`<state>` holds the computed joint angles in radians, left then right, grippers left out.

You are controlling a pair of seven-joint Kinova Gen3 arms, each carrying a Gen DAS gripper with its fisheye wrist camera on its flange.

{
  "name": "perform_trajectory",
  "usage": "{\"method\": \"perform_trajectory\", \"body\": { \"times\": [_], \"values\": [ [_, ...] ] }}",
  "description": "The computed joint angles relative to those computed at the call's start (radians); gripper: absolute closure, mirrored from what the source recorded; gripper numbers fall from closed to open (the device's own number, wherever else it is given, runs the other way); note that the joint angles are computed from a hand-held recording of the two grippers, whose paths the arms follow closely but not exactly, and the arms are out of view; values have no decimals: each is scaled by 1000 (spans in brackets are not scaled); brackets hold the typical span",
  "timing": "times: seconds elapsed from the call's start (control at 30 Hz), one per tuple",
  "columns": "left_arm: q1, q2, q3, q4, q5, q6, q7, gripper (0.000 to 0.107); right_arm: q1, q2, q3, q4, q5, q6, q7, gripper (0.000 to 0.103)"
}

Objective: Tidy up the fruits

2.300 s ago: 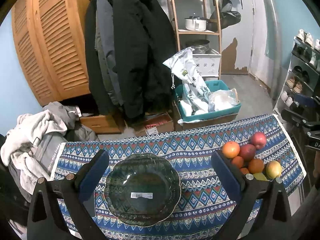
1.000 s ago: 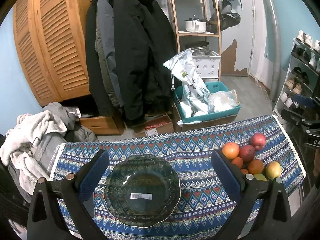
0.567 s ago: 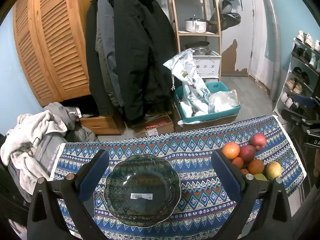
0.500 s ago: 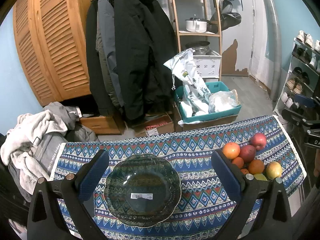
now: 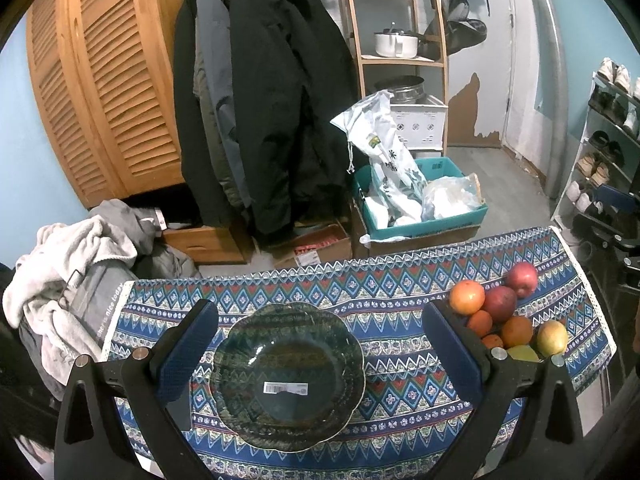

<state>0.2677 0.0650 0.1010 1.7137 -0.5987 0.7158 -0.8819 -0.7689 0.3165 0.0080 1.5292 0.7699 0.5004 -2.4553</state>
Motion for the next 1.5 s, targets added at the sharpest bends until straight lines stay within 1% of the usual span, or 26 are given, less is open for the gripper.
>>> {"method": "perform_trajectory", "body": {
  "times": [0.1,0.27,0.37,0.43,0.57,0.67,0.73,0.83,0.9,1.0,1.1,1.17,1.37,1.5],
  "values": [
    [5,6,0,-1,-13,9,16,4,2,-2,3,5,4,0,-3,12],
    [1,17,-5,-5,12,12,2,4,3,-6,3,14,15,5,-13,12],
    [17,21,-5,0,-22,16,33,4,6,-12,2,24,20,5,-21,12],
    [22,26,-4,-2,-27,19,35,4,10,-16,0,31,24,4,-25,12],
    [19,35,-6,-11,9,25,2,4,19,-23,-2,46,33,7,-36,12],
    [23,48,-8,-20,27,37,-12,4,41,-26,-10,54,15,4,-28,12],
    [25,55,-10,-24,39,36,-27,4,61,-24,-18,52,-15,8,-8,12],
    [19,68,-10,-37,87,31,-78,4,83,-17,-22,45,-53,21,25,12],
    [8,83,-7,-58,143,37,-132,4,93,-12,-20,39,-73,40,43,12],
    [-3,104,-5,-92,216,51,-215,4,126,-3,-31,23,-132,62,96,12],
    [23,139,-13,-139,212,79,-242,4,157,9,-41,-4,-192,95,167,12],
    [42,170,-20,-181,204,117,-252,4,176,17,-44,-20,-227,111,213,12],
    [46,244,-27,-273,276,151,-325,4,240,62,-58,-101,-359,173,357,13],
    [40,305,-24,-348,335,168,-394,4,264,96,-58,-158,-417,217,449,13]
  ]
}}
